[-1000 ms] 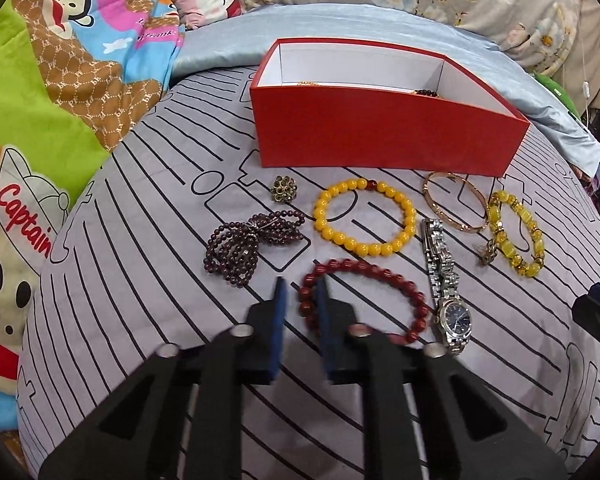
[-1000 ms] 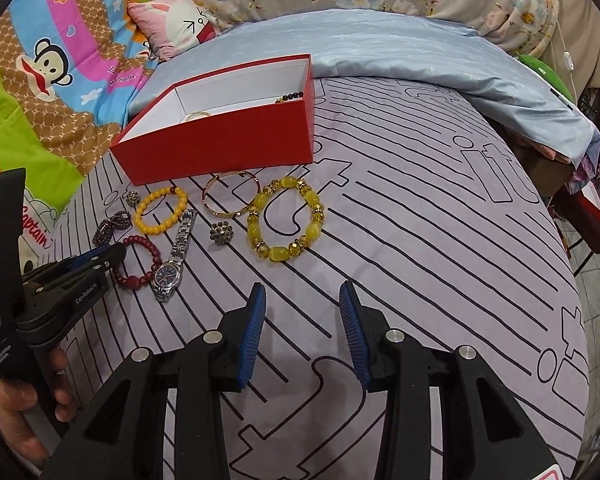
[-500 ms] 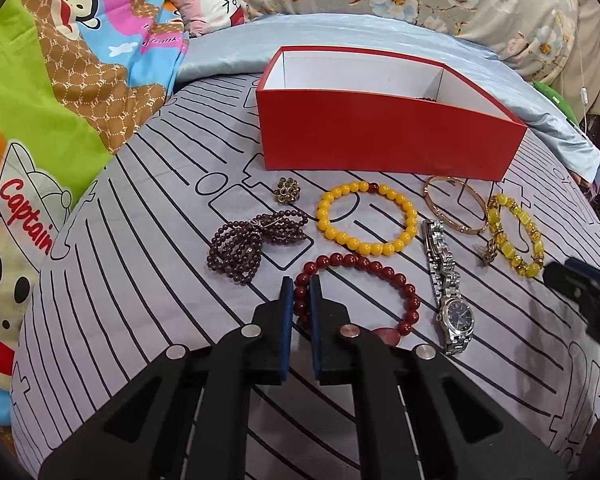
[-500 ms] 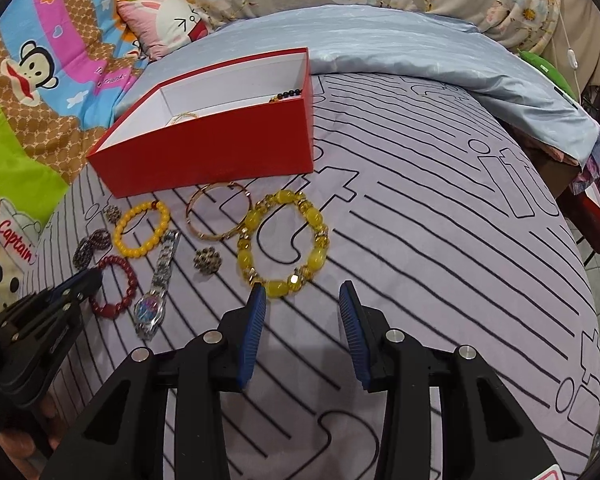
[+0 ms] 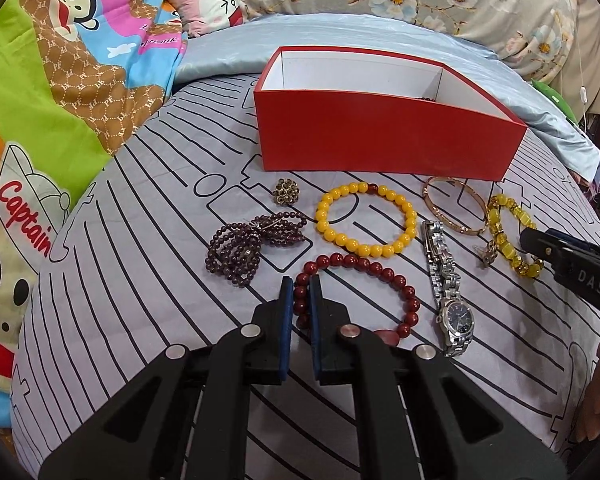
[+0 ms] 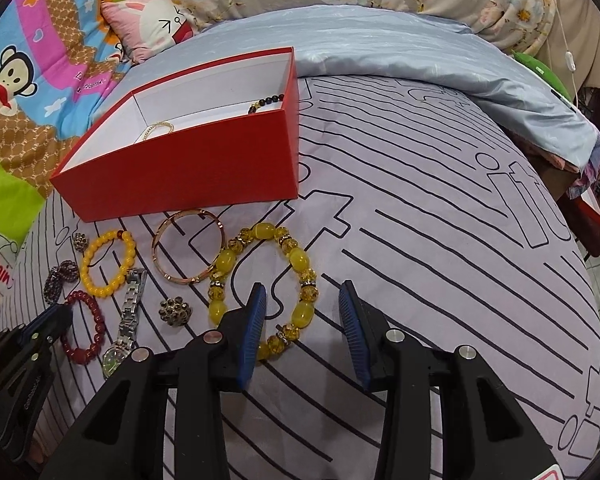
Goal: Organize jewelry
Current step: 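Grasp the red bead bracelet with the left tool while the right tool grasps the yellow bead bracelet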
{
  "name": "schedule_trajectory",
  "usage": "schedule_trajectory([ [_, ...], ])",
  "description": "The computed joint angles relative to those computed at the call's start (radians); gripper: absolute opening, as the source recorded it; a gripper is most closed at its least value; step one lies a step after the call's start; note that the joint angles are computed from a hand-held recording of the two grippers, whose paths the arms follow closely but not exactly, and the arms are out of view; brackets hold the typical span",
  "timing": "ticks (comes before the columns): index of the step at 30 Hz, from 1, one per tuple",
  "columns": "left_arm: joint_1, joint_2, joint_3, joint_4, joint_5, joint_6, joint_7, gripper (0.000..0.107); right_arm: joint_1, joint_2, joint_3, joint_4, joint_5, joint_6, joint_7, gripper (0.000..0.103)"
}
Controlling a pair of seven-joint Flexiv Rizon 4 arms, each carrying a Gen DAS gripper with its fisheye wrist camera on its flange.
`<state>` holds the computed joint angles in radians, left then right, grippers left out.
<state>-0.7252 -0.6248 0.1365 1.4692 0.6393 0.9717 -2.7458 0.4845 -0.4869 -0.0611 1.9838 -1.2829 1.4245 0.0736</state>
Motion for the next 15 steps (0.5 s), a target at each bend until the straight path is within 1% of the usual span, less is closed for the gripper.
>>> schedule_trajectory([
  [4, 0.002, 0.000, -0.001, 0.001, -0.001, 0.004, 0.000, 0.008, 0.005, -0.003, -0.014, -0.009, -0.065, -0.007, 0.045, 0.031],
  [7, 0.003, 0.001, -0.001, 0.003, -0.001, 0.008, -0.001, 0.008, -0.007, -0.005, -0.005, -0.016, -0.125, -0.023, 0.088, 0.026],
  [8, 0.003, 0.001, -0.001, 0.003, -0.001, 0.009, -0.001, 0.008, -0.016, -0.006, 0.005, -0.018, -0.131, -0.025, 0.091, 0.022],
  [9, 0.003, 0.001, -0.001, 0.003, -0.001, 0.009, -0.001, 0.008, -0.025, -0.008, 0.010, -0.019, -0.146, -0.020, 0.101, 0.020],
  [11, 0.002, 0.001, 0.000, 0.003, -0.001, 0.008, -0.001, 0.008, -0.041, -0.009, 0.021, -0.021, -0.167, -0.015, 0.123, 0.012],
  [13, 0.003, 0.001, 0.000, 0.005, -0.002, 0.013, -0.003, 0.008, -0.058, -0.011, 0.030, -0.022, -0.191, -0.003, 0.147, 0.009],
  [15, 0.004, 0.001, 0.000, 0.006, -0.002, 0.016, -0.004, 0.008, -0.071, -0.011, 0.040, -0.022, -0.207, 0.002, 0.161, 0.009],
])
